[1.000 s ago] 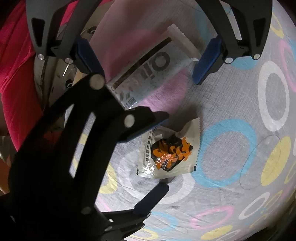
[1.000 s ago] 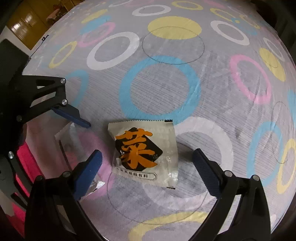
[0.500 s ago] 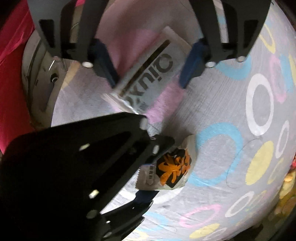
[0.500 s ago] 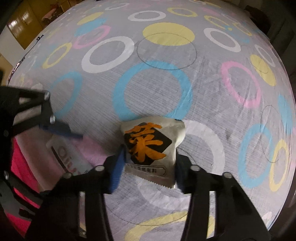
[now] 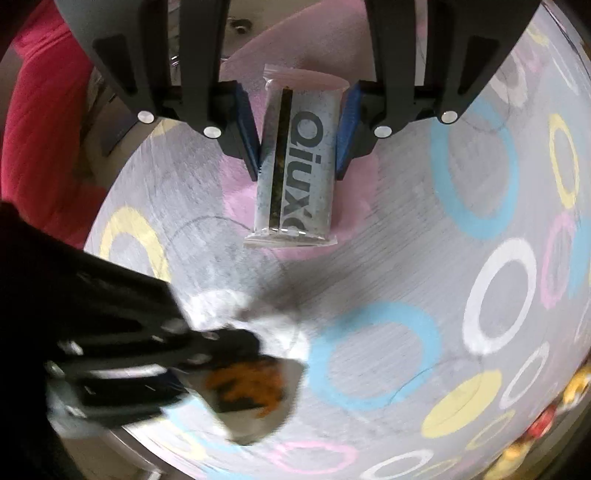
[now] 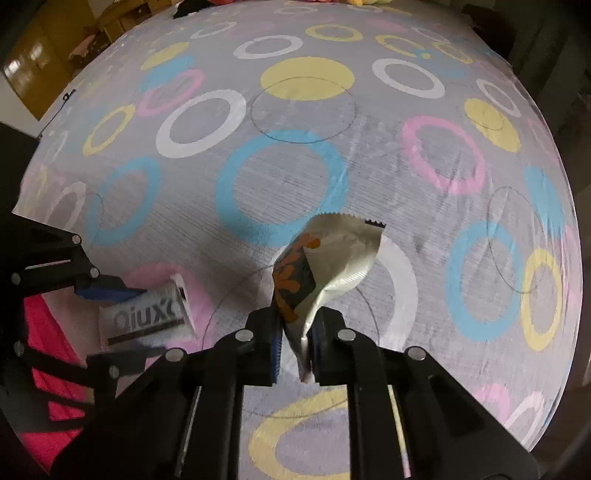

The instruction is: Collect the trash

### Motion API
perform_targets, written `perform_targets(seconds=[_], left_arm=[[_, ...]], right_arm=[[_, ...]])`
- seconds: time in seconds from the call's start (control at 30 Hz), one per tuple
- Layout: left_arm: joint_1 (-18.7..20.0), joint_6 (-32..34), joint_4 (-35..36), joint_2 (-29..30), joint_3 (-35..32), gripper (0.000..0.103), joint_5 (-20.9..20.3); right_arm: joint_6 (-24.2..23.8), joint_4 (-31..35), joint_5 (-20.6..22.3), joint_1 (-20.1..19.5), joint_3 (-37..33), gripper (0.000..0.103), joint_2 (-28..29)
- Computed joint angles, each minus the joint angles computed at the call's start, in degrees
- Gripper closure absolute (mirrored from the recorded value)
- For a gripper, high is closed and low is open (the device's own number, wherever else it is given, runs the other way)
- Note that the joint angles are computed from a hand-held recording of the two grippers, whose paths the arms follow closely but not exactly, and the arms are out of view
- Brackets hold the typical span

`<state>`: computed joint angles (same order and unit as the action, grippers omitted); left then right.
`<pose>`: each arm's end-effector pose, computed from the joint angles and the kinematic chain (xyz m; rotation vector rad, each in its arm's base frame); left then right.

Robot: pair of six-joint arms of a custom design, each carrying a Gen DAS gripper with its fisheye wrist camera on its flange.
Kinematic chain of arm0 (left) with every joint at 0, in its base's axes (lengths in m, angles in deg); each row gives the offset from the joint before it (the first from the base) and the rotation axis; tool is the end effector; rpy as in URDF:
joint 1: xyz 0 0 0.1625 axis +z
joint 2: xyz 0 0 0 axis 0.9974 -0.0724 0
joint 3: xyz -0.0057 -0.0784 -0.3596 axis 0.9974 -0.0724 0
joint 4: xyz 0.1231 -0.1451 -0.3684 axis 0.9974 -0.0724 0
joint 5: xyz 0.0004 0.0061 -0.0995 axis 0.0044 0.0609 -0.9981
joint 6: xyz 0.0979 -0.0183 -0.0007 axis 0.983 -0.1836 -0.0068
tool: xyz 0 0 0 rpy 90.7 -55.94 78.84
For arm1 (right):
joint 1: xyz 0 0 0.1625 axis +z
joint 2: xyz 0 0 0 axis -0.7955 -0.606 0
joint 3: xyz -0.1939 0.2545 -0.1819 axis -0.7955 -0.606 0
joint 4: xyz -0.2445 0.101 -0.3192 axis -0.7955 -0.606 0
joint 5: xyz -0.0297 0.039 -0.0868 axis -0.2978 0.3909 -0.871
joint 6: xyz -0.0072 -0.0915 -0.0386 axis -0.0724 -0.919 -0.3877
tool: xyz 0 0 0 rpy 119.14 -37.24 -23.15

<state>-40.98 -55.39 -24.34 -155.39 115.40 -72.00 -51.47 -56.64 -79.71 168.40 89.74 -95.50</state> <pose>-0.2043 -0.4495 0.1994 1.0426 2.3059 0.3777 0.2823 -0.4321 0.1328 0.3456 -2.4110 0.3121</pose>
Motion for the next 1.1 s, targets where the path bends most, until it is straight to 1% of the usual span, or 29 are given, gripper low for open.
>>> perform_targets(seconds=[0.07,0.17,0.27,0.37,0.53,0.57,0.63,0.77,0.8,0.83,1.03,1.1], left_arm=[[0.5,-2.0,-0.1,0.2,-0.6,0.065,-0.4],[0.5,-3.9,-1.0,-0.5,-0.3,0.065,1.7],[1.1,-5.8,-1.2,-0.9,-0.9,0.065,1.1],[1.0,-7.1,-1.7,-2.1,-1.2,0.065,2.7],[-0.3,-9.6,0.2,-5.8,-1.3,0.065,2.8],[-1.1,-10.2,1.0,-6.9,-1.2,0.065,2.9],[-2.7,-11.4,1.8,-8.5,-0.8,0.065,3.9],[-4.9,-13.9,3.9,-11.3,-0.8,0.065,3.2],[-6.0,-14.8,3.4,-11.1,-0.5,0.065,3.0],[-7.1,-15.7,4.3,-12.0,-0.3,0.065,2.9],[-11.9,-18.9,8.0,-17.3,2.0,0.065,1.4],[-13.8,-20.2,9.5,-19.4,3.3,0.065,1.1]], right_arm=[[0.8,-0.2,0.1,0.4,0.2,0.091,-0.3],[1.7,-0.5,-0.1,1.1,1.3,0.091,-2.1],[3.0,-0.1,-0.3,2.3,1.6,0.091,-3.2],[3.5,-0.3,-0.4,3.4,1.8,0.091,-4.1],[4.7,-0.7,-0.1,7.0,1.9,0.091,-6.1],[4.8,-0.9,0.1,7.5,1.4,0.091,-5.6],[5.7,-0.3,-0.9,10.0,1.2,0.091,-6.2],[8.2,1.9,-1.9,14.2,1.1,0.091,-7.5],[9.1,2.4,-2.0,15.2,1.2,0.091,-7.9],[9.9,2.9,-2.2,16.1,1.2,0.091,-8.3],[16.9,7.3,-3.4,22.1,2.5,0.091,-10.1],[19.4,8.1,-3.1,23.7,3.2,0.091,-10.9]])
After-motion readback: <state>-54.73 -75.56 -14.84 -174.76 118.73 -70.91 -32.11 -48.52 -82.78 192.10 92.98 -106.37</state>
